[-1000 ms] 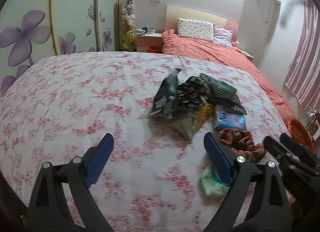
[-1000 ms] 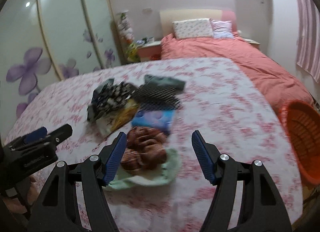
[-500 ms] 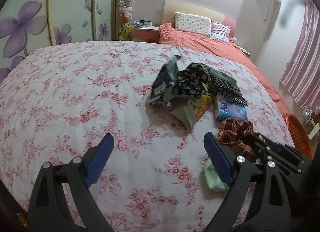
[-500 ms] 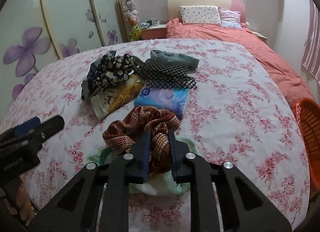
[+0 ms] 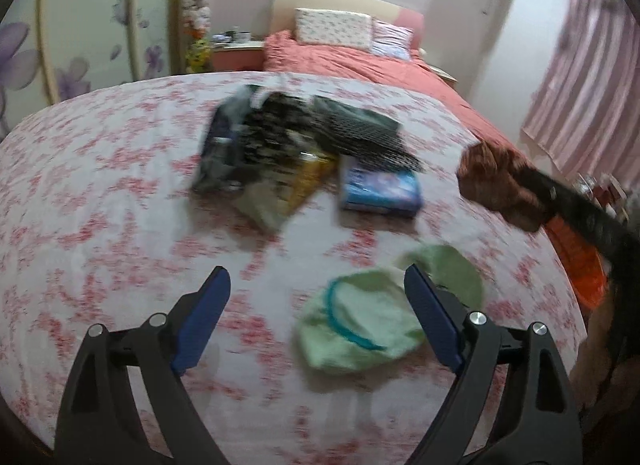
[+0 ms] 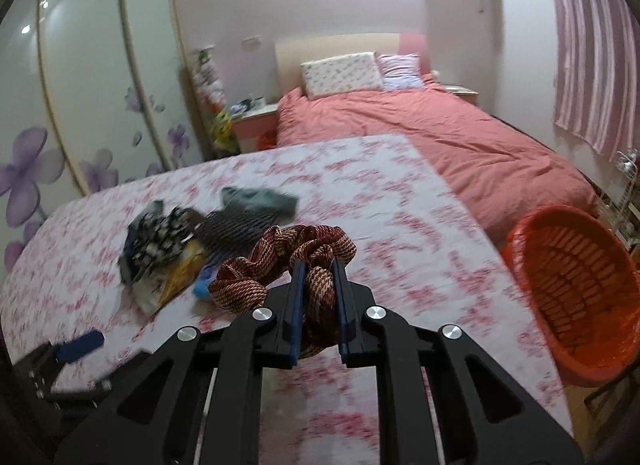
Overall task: Collect trash
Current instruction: 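Grasp the brown knit scarf with the right tool while the left tool grasps the mint-green cloth, then carry scarf and green cloth to the orange basket and release them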
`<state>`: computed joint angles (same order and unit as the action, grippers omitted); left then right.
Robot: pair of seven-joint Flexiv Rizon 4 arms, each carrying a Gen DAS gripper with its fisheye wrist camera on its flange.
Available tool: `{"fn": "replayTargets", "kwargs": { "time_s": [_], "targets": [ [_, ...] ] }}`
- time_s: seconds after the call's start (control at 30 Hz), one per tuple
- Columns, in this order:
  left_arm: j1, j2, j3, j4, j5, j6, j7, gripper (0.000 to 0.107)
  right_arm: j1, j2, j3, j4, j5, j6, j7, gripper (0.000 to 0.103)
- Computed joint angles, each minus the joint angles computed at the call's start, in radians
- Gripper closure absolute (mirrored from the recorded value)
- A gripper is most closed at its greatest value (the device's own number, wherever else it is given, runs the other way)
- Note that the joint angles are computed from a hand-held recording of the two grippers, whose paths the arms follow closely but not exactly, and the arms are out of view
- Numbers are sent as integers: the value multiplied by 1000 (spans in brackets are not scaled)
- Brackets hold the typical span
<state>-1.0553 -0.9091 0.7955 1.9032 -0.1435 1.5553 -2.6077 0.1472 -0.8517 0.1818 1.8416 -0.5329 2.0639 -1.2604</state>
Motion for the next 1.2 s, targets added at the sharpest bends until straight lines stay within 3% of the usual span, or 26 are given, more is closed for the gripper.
{"fn": "replayTargets", "kwargs": {
  "time_s": [0.17,0.5,0.6,0.67,0.73,0.83,0.97,1.03,1.2],
  "targets": [
    [34,-14,-51,-74,26,-18,53,20,-17,-12,1,-16,4,-10,11,89],
    [122,-36,-140,-211,120,-177,47,21,-80,-31,35,-29,-43,-30,34,89],
    [110,-50,-120,-257,158,-270,26,28,-95,-37,42,-38,-52,-38,47,89],
    [131,-46,-137,-267,177,-266,12,37,-110,-44,53,-48,-63,-49,59,89],
    [147,-42,-140,-283,193,-294,-6,55,-120,-49,61,-55,-70,-58,69,89],
    [197,-22,-168,-286,210,-304,-25,67,-134,-53,71,-59,-82,-63,77,89],
    [271,5,-235,-264,247,-237,-35,61,-151,-61,83,-68,-98,-69,86,89],
    [286,16,-256,-251,275,-210,-49,44,-161,-66,90,-74,-107,-74,92,89],
    [290,16,-282,-282,353,-234,-64,38,-189,-81,118,-87,-137,-98,104,89]
  ]
}}
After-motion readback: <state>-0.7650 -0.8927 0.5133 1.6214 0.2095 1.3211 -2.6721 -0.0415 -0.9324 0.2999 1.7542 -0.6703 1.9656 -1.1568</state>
